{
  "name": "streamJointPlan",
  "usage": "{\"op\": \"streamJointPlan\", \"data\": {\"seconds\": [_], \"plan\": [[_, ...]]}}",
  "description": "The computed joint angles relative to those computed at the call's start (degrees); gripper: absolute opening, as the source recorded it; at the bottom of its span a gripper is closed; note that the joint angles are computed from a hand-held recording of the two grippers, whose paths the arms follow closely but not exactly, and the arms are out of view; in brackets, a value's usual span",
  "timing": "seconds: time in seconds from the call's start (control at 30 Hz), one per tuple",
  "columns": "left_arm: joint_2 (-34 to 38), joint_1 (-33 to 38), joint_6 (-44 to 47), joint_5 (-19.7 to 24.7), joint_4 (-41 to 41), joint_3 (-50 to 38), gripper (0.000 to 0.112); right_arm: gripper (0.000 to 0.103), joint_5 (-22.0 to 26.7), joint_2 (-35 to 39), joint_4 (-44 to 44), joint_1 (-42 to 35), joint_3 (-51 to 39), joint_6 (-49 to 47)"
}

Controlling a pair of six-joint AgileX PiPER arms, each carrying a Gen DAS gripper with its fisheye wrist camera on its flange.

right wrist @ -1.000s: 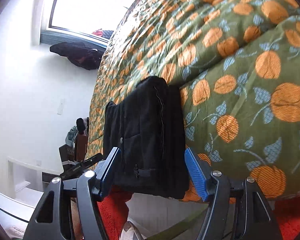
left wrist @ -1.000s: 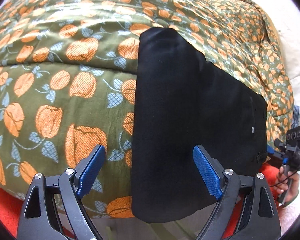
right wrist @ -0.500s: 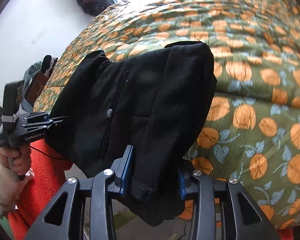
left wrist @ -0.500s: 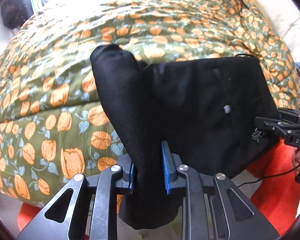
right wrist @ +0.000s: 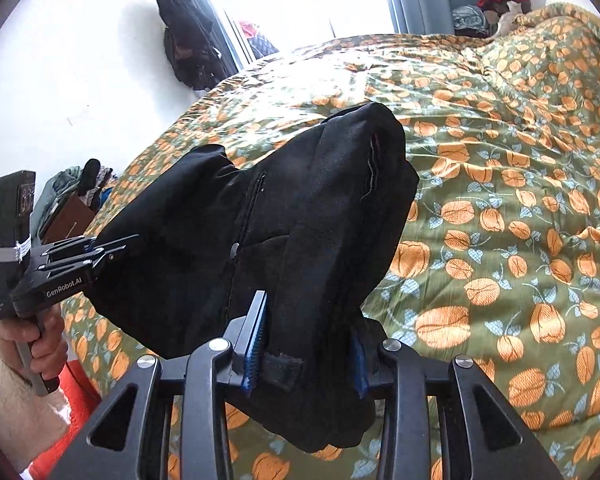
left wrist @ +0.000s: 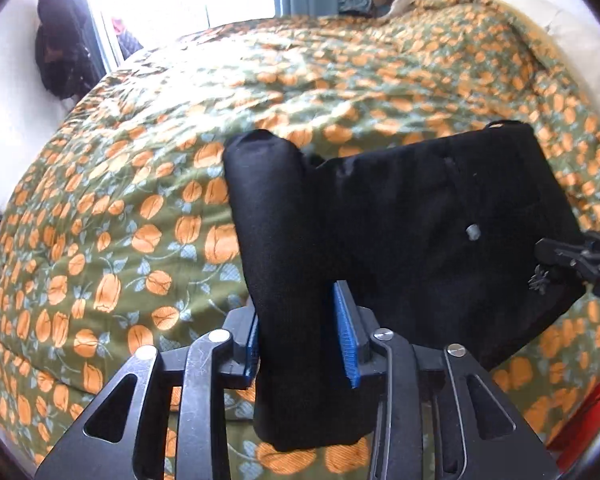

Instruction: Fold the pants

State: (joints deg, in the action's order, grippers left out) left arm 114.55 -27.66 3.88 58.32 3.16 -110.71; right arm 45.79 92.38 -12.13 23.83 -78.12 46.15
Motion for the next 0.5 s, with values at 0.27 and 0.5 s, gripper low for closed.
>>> {"op": "streamJointPlan", "data": {"seconds": [0.27,0.5], "plan": [[-9.0,0.0,-9.3,-7.6,9.8,16.6,0.094,0.089,6.2,-3.9,-7.8,1.7,7.0,11.3],[-17.2,-2.8,-10.1,-1.8,7.0,21.0,0.096,0.096,17.5,-7.5,-15.8,16.0,5.3,22.5]]}}
